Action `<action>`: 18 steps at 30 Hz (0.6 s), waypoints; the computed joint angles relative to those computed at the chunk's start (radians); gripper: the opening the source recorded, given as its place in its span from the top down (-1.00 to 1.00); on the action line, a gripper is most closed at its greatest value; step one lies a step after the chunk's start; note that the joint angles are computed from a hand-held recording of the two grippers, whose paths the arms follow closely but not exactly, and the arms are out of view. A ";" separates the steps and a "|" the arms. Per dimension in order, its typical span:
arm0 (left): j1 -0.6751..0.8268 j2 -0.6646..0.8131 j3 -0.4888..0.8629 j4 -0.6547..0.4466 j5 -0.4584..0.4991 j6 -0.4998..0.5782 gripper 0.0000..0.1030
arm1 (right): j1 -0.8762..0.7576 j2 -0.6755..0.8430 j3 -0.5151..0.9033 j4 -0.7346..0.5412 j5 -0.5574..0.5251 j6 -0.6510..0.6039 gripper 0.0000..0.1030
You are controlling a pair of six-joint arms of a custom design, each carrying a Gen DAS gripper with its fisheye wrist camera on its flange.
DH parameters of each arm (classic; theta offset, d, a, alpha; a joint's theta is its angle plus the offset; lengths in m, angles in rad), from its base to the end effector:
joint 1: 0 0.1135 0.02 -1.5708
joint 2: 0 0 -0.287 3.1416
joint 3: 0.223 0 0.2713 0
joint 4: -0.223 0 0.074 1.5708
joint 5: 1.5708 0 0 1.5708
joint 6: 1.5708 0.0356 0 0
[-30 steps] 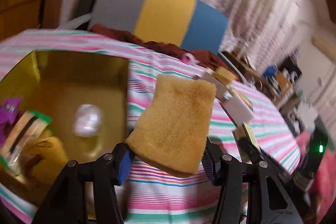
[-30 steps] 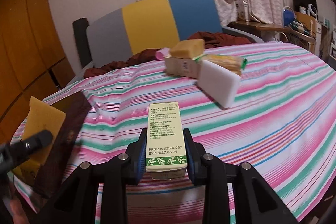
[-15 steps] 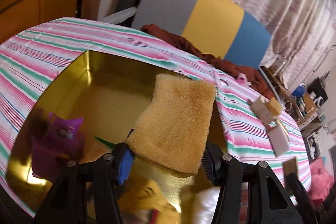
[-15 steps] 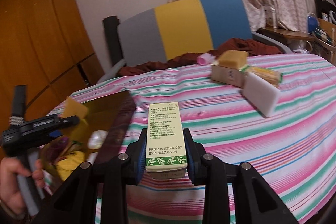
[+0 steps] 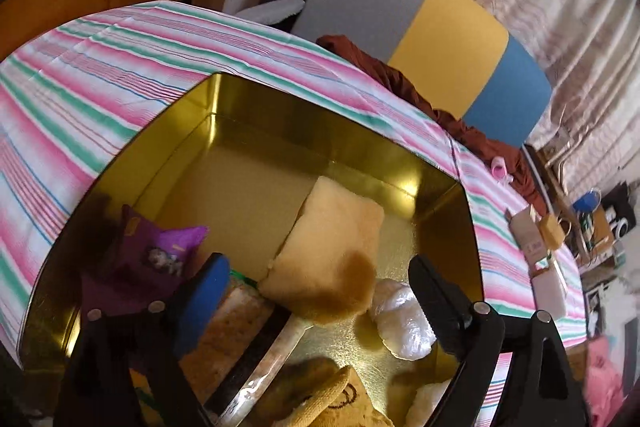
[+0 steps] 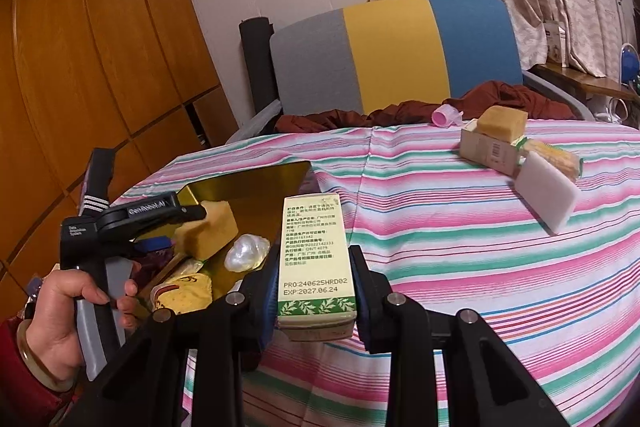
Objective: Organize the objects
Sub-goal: 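Open the left tool to drop the yellow sponge into the tray, then lower the box into the tray and open the right tool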
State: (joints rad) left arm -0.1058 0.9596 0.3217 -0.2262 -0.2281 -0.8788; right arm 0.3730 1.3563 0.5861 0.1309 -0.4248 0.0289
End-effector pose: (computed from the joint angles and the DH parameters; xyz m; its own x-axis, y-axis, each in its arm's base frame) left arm 0.1740 -0.0104 0.1565 -0.4493 -0.7065 -0.5467 -0.6098 0.6898 -0.3902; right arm 0.2517 0.1142 0.1893 -0.5739 -0.1963 -0.7951 -0.6237 0.7339 0.2690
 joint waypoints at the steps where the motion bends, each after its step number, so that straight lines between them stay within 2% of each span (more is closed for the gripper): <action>1: -0.002 -0.043 -0.010 -0.022 -0.003 -0.018 -0.79 | 0.004 0.002 0.003 -0.003 0.000 0.001 0.40; 3: -0.003 -0.092 -0.014 -0.062 -0.014 -0.039 -0.85 | 0.011 0.006 0.007 -0.009 -0.002 -0.001 0.40; 10: -0.174 -0.264 0.013 -0.325 -0.262 -0.164 -1.00 | 0.067 0.049 0.050 -0.072 -0.052 -0.014 0.40; 14: -0.200 -0.299 0.034 -0.410 -0.305 -0.192 -1.00 | 0.124 0.082 0.082 -0.111 -0.049 -0.023 0.40; 18: -0.168 -0.366 0.053 -0.469 -0.295 -0.212 -1.00 | 0.187 0.121 0.138 -0.175 -0.069 -0.040 0.40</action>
